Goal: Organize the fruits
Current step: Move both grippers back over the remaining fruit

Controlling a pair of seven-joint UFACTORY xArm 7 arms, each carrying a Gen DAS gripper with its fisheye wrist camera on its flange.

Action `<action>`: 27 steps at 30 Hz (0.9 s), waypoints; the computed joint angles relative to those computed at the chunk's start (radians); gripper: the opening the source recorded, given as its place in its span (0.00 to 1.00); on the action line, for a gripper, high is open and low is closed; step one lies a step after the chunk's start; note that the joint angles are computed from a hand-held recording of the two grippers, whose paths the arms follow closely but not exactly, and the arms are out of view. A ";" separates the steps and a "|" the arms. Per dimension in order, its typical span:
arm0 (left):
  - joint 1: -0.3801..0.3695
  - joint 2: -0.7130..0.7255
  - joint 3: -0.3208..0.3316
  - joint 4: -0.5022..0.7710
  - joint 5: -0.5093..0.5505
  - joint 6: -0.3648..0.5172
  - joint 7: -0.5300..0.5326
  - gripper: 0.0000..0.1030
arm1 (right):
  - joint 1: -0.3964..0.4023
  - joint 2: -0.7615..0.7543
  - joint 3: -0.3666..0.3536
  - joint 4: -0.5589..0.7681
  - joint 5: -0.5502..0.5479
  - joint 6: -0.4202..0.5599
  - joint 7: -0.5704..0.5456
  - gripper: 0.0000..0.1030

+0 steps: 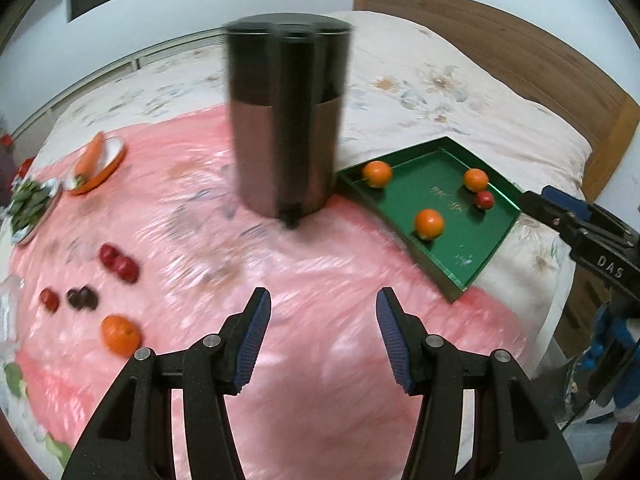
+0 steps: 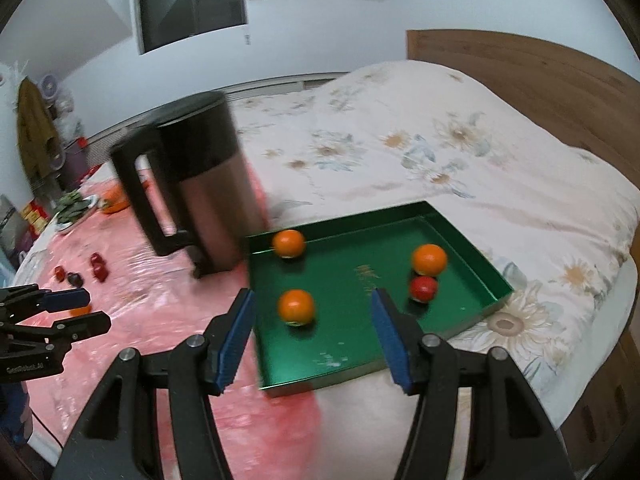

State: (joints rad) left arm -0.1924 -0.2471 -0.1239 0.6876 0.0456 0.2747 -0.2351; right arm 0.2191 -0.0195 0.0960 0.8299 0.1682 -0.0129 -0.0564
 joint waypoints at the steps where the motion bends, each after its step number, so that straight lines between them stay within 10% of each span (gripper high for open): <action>1: 0.006 -0.022 0.003 -0.022 0.004 -0.002 -0.001 0.47 | 0.006 -0.008 0.007 -0.005 -0.005 0.002 0.006 0.92; 27: 0.210 -0.392 0.213 -0.404 -0.100 0.001 0.192 0.47 | 0.184 0.067 0.122 0.056 -0.060 0.077 0.048 0.92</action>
State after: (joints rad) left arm 0.0174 -0.6390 0.0895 0.2837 -0.0539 0.2753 -0.0428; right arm 0.4028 0.0470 0.2179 0.8863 0.1083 0.0642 -0.0080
